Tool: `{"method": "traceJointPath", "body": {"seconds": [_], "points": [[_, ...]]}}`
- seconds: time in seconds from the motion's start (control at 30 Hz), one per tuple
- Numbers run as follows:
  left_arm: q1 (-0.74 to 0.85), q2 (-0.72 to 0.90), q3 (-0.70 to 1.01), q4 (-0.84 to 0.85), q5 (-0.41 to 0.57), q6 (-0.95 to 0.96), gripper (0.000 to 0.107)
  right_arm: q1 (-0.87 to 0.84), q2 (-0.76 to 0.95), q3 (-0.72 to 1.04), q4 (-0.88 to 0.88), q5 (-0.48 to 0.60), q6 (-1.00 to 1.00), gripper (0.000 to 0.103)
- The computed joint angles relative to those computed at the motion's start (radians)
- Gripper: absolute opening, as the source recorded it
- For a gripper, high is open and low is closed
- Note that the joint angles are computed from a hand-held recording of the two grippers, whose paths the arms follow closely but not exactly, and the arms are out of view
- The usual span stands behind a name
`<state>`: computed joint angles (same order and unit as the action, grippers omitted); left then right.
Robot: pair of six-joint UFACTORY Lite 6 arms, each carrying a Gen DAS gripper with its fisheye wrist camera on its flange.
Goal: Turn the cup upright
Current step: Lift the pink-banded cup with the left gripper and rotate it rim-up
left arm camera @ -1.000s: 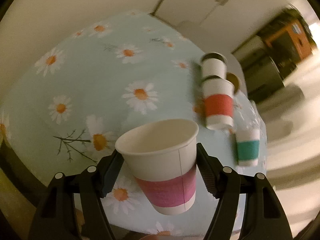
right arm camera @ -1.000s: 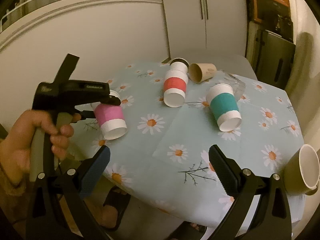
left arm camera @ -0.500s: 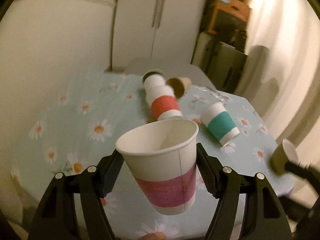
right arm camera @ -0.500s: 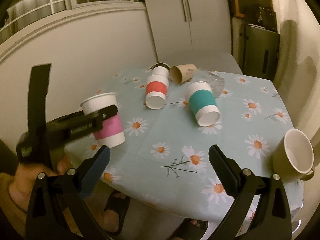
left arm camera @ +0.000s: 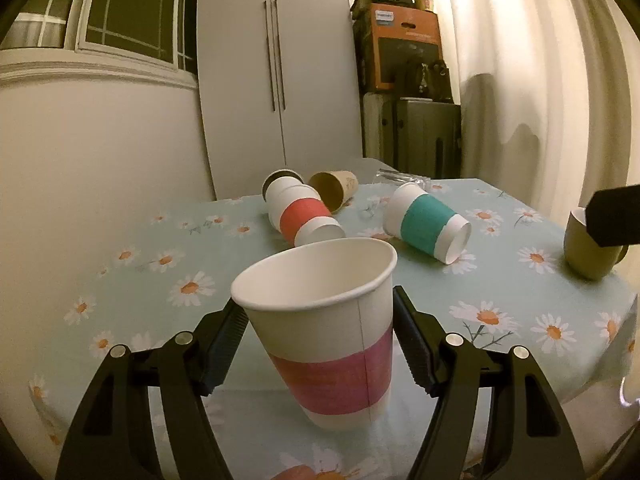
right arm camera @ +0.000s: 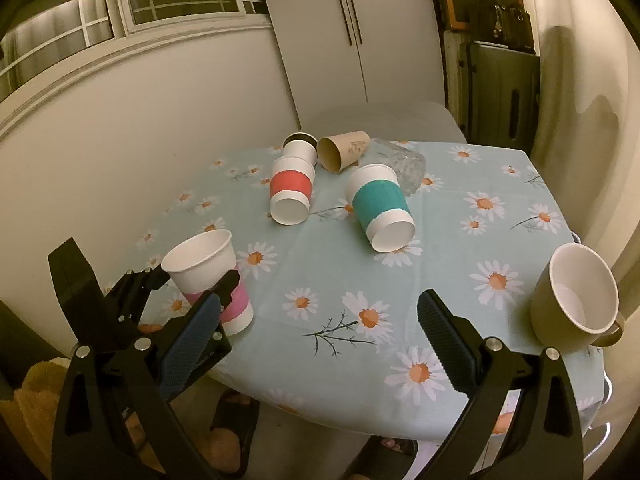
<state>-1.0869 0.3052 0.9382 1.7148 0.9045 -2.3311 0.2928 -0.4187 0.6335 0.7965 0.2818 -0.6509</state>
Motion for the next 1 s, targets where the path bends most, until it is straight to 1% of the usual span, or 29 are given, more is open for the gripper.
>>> {"method": "traceJointPath", "body": {"seconds": [0.07,0.17,0.43,0.63,0.83,1.0], "points": [[-0.013,0.013,0.002,0.014,0.040,-0.018,0.069,0.001,-0.004,-0.005,0.010,-0.002,-0.006,0.098],[-0.020,0.028,0.001,0.023,0.056,-0.037,0.069,0.002,0.003,-0.003,0.004,-0.004,-0.005,0.098],[-0.019,0.040,-0.013,0.028,0.057,-0.067,0.069,-0.006,0.001,-0.003,-0.010,0.011,0.005,0.098],[-0.031,0.052,-0.011,0.031,0.067,-0.077,0.069,0.004,0.008,0.000,-0.053,0.005,0.050,0.098],[-0.041,0.063,-0.005,0.014,0.084,-0.066,0.070,0.006,0.009,-0.004,-0.059,-0.004,0.060,0.098],[-0.045,0.086,0.015,-0.008,0.089,-0.043,0.070,-0.010,0.004,-0.009,-0.027,0.004,0.026,0.098]]}}
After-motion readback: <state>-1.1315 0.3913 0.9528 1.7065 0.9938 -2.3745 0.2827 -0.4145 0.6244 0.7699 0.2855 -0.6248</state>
